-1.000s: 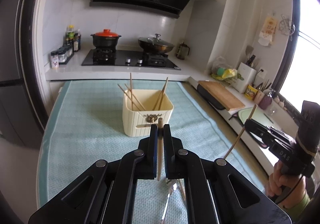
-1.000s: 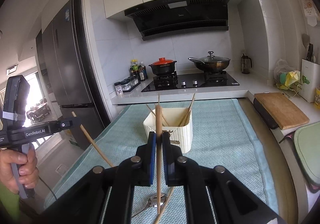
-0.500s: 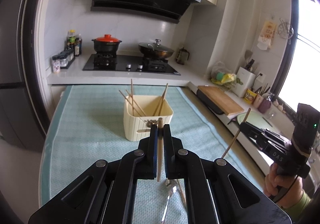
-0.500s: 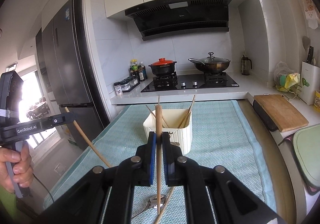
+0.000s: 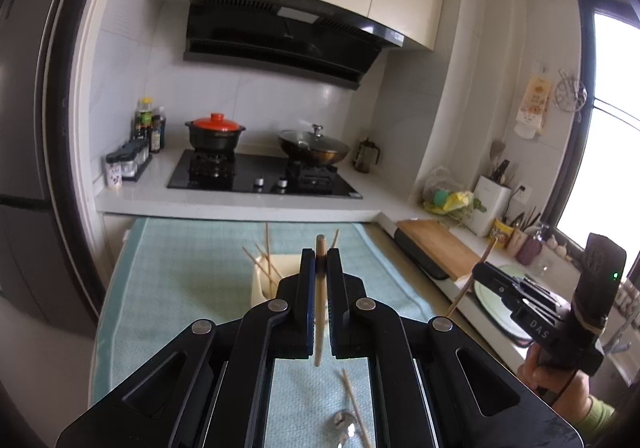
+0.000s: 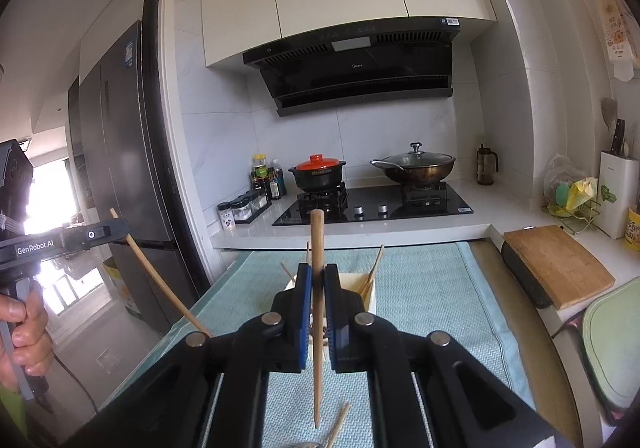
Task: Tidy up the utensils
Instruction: 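Lift both chopsticks upright and carry them over the cream holder, then open both tools to drop the chopsticks into the holder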
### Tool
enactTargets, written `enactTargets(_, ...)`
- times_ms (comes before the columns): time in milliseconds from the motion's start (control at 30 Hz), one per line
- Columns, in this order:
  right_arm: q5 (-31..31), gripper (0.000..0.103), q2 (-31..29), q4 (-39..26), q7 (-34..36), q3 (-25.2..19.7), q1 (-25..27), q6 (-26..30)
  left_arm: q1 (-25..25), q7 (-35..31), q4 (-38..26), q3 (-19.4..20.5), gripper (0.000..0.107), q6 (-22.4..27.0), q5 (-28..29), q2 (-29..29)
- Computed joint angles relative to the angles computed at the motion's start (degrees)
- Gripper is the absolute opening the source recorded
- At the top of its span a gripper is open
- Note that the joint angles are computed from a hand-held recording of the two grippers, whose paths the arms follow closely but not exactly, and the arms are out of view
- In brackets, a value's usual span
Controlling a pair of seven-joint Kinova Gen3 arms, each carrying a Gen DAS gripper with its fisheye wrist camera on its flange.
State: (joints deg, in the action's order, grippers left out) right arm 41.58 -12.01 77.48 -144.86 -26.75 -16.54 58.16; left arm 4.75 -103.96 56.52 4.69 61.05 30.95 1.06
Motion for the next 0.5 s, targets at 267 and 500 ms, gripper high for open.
enactTargets(267, 3.10, 0.006, 7.21, -8.23, 4.00, 5.13, -2.56, -3.23, 4.66, 5.58, -13.77, 2.98, 0.003, -2.04, -10.73, 9.35)
enactTargets(500, 7.31, 0.006, 13.59, -11.75, 4.18, 11.89, -4.99, -12.76, 9.20, 9.80, -25.90, 3.43, 0.003, 0.43, -17.62, 19.99)
